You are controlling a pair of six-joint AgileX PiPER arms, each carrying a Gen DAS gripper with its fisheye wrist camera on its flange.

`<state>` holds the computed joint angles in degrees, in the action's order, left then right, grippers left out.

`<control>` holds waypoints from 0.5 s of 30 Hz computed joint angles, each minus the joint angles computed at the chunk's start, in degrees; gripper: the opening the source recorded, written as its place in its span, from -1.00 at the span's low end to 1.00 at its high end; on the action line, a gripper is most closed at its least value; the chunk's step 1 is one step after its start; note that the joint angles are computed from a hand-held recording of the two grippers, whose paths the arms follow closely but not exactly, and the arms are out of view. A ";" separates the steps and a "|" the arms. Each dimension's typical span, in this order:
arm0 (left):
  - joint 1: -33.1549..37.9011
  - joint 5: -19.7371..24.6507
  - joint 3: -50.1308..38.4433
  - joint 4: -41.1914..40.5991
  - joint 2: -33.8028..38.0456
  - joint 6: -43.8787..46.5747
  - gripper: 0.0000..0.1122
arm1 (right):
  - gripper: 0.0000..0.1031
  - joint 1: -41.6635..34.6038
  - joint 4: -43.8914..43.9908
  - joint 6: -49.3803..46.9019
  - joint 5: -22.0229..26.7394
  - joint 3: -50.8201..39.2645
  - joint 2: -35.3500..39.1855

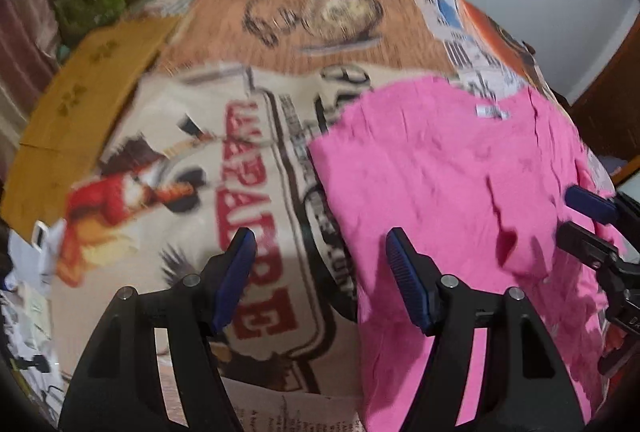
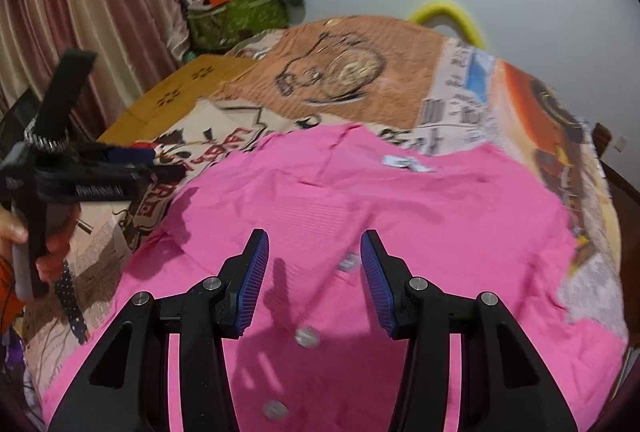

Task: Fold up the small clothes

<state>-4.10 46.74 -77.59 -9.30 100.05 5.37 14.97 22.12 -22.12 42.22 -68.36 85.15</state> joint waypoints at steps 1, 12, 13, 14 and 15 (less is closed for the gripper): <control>-0.41 -0.53 0.73 0.24 0.37 0.50 0.19 | -0.15 0.90 -0.20 0.58 0.21 -0.77 1.27; -2.81 -5.94 5.24 4.30 -0.06 -2.88 0.21 | -0.49 7.84 -15.05 15.08 -2.57 -3.31 7.72; -3.36 -6.50 5.72 5.60 -0.34 -3.90 0.22 | -0.61 8.03 -16.41 15.84 -2.68 -3.20 7.62; -3.76 -7.29 6.34 6.47 -0.67 -4.49 0.22 | -0.77 8.12 -17.64 16.72 -2.65 -3.39 7.68; -4.10 -8.18 7.20 7.21 -1.13 -5.07 0.22 | -0.79 7.47 -16.59 15.73 -2.40 -3.51 7.62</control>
